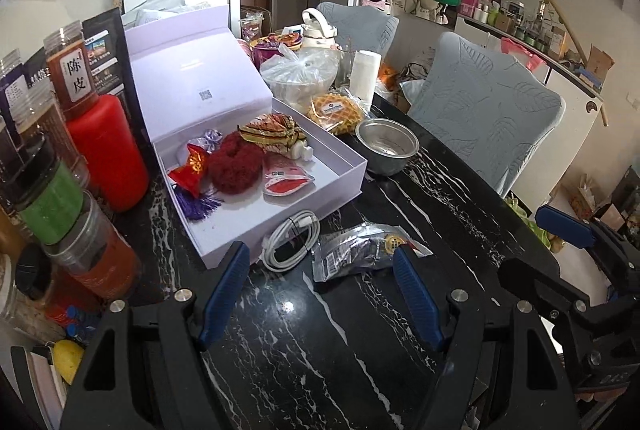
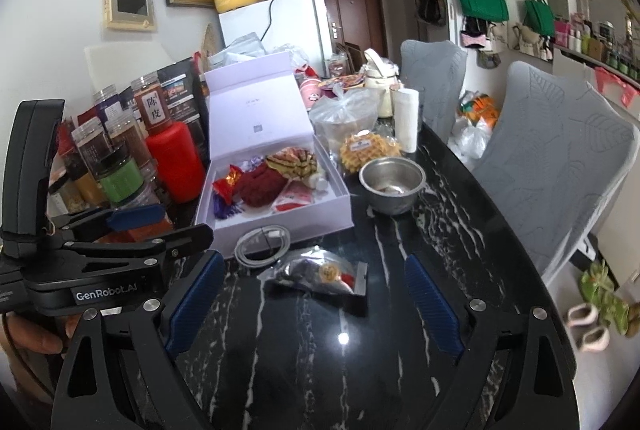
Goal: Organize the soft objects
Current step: 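Withdraw both tools from the box back over the table, then reach the left tool to the white cable while the right tool approaches the silver foil packet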
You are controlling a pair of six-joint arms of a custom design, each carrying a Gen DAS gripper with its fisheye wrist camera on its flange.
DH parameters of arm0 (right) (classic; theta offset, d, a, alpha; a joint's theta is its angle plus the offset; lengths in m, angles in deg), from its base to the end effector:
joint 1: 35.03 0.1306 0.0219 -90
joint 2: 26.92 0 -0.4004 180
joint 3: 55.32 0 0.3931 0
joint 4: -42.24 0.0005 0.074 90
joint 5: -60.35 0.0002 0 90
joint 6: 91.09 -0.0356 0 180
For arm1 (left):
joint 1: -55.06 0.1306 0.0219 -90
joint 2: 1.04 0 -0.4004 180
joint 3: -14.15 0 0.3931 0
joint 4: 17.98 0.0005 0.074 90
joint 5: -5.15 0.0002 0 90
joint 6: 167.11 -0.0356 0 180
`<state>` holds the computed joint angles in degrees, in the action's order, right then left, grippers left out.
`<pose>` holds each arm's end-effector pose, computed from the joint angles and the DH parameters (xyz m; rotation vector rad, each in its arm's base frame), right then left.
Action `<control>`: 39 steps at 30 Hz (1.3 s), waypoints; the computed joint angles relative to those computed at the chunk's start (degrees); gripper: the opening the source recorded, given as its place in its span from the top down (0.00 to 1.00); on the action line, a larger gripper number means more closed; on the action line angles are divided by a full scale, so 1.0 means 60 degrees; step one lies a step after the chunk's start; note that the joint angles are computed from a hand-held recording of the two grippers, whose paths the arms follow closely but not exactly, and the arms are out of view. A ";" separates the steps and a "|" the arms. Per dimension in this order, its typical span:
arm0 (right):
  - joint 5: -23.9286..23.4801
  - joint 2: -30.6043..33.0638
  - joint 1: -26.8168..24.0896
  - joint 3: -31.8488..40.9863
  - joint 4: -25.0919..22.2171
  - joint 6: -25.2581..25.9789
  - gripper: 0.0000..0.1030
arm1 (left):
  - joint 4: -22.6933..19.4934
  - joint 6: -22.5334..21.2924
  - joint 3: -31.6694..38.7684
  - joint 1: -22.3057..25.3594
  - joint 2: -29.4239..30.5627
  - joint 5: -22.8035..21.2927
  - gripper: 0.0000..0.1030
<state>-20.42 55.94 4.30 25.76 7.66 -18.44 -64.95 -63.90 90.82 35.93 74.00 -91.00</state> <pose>0.3542 0.2822 0.4508 -0.3342 2.1961 0.3750 0.3679 -0.1241 0.4507 0.0699 2.3602 -0.1482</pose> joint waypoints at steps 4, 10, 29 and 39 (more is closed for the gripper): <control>-0.0225 0.0009 -0.0175 -0.0289 0.0087 -0.0180 0.10 | 0.0293 -0.0078 -0.0138 -0.0050 0.0192 0.0342 0.28; -0.0361 0.0085 -0.0461 -0.0568 0.0137 -0.0279 0.10 | 0.0478 0.0104 -0.0281 0.0024 0.0591 0.0426 0.28; -0.1118 0.0976 -0.1191 -0.0448 0.0068 -0.0447 0.10 | 0.0991 0.2146 -0.0127 0.0551 0.1986 0.0094 0.28; -0.1333 0.1440 -0.1356 -0.0172 0.0027 -0.0489 0.10 | 0.0793 0.2832 0.0220 0.0605 0.2544 -0.0277 0.28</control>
